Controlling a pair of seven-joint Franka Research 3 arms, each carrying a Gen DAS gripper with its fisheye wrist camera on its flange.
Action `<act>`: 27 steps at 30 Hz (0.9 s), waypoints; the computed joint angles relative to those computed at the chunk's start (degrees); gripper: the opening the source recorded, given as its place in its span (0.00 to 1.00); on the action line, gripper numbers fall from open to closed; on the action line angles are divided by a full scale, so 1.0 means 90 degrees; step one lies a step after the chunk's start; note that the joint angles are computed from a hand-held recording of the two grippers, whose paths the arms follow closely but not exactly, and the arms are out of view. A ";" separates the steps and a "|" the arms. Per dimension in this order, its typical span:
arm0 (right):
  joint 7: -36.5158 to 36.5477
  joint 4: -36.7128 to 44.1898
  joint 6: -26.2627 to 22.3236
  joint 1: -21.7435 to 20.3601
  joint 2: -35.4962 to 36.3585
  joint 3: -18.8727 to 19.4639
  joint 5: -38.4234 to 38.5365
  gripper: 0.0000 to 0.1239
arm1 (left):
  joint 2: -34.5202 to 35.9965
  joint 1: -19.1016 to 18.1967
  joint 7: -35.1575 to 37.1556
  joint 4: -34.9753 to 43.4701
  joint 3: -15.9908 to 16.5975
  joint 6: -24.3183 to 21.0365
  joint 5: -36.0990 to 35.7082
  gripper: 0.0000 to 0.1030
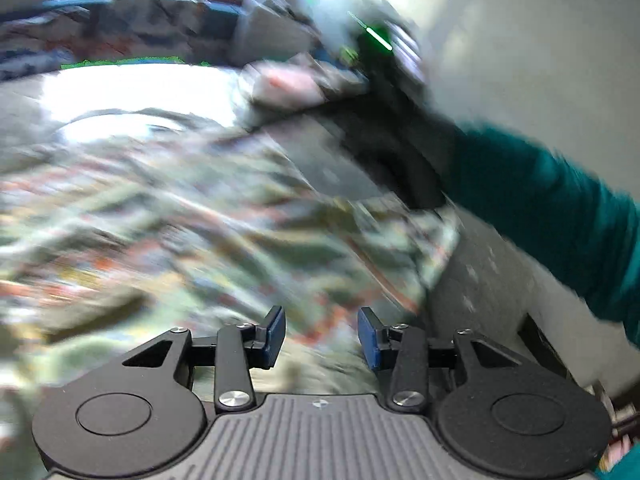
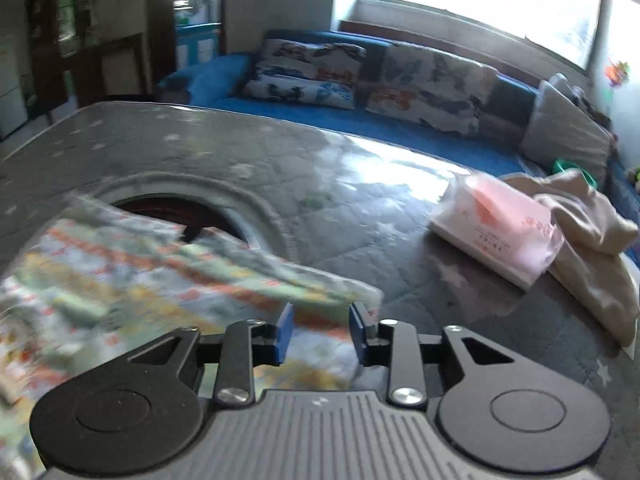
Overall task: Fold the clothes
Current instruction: 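Smooth the spread garment with the right gripper while the left gripper holds a sleeve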
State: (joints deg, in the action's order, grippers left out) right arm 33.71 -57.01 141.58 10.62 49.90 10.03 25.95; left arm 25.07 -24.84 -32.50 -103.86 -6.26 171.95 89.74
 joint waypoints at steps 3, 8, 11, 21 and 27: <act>-0.0881 -0.1388 0.0102 -0.0347 -0.0926 0.0329 0.0360 0.39 | -0.1007 -0.0089 -0.0656 -0.1079 0.0010 -0.1334 -0.0040 0.49; -0.1851 -0.3057 -0.0082 -0.0600 -0.2098 0.0401 0.1050 0.55 | -0.2138 -0.0009 -0.0528 -0.2345 -0.0462 -0.4035 -0.1584 0.71; -0.2336 -0.3725 -0.0226 -0.0635 -0.2558 0.0318 0.1466 0.64 | -0.2355 0.0244 -0.0357 -0.2706 -0.0670 -0.4573 -0.2373 0.79; -0.2587 -0.4715 0.0081 -0.0349 -0.3021 -0.0083 0.2064 0.81 | -0.2304 0.0789 -0.0921 -0.3197 -0.0684 -0.3339 -0.2467 0.58; -0.2538 -0.4861 0.0237 -0.0335 -0.3040 -0.0091 0.2256 0.83 | -0.2501 0.0838 -0.1493 -0.3428 -0.0722 -0.3101 -0.1999 0.19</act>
